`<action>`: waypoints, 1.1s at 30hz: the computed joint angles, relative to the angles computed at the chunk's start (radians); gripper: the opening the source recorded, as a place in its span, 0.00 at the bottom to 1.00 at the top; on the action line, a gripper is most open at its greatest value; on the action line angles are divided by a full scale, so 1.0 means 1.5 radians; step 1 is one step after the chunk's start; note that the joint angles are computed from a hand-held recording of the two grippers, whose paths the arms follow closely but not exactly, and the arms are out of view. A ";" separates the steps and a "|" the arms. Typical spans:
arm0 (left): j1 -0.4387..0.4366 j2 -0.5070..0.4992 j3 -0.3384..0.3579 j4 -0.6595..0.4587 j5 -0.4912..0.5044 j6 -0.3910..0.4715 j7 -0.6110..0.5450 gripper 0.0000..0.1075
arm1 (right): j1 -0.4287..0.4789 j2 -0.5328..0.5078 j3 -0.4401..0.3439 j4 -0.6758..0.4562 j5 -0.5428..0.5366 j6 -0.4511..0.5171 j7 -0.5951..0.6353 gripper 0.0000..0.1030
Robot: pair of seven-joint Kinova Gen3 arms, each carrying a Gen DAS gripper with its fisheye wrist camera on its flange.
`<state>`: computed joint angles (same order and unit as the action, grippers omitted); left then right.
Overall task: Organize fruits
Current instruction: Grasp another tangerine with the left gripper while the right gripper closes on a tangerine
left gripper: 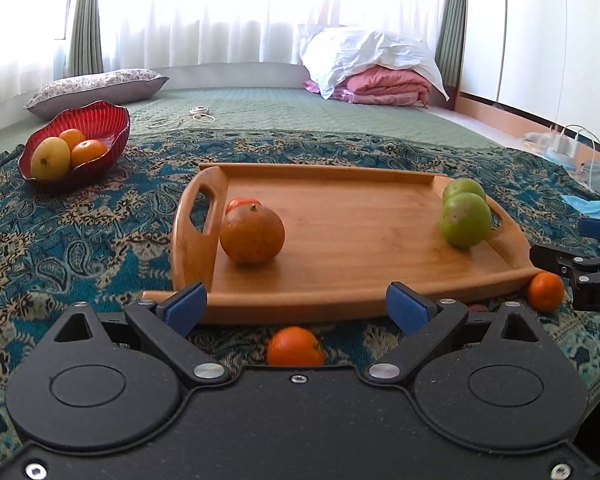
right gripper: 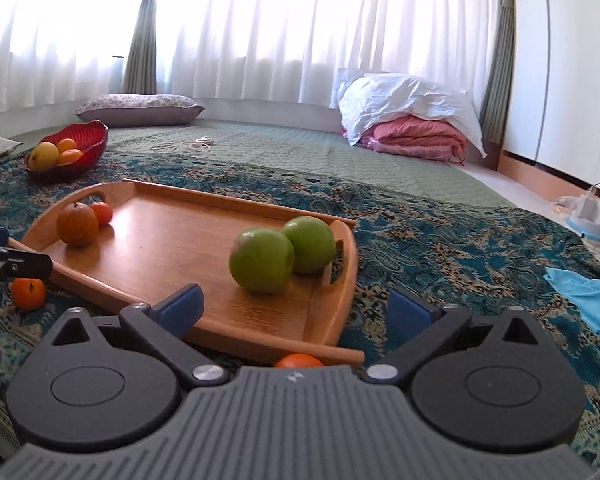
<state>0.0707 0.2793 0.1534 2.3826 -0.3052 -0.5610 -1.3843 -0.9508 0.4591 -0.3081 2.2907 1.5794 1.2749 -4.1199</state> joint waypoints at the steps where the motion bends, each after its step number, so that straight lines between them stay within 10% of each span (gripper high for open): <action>1: 0.009 0.003 -0.007 0.005 0.014 -0.010 -0.014 0.90 | -0.007 0.010 0.000 -0.001 -0.008 0.012 -0.004 1.00; 15: 0.047 0.041 -0.024 0.051 0.091 -0.092 -0.109 0.87 | -0.030 0.061 0.000 0.009 -0.018 0.021 -0.093 1.00; 26: 0.034 0.042 -0.018 0.071 0.077 -0.108 -0.090 0.47 | -0.029 0.071 -0.002 0.005 -0.010 0.004 -0.124 0.86; 33: 0.027 0.040 -0.012 0.061 0.062 -0.080 -0.067 0.37 | -0.028 0.073 -0.001 0.003 -0.011 -0.005 -0.129 0.77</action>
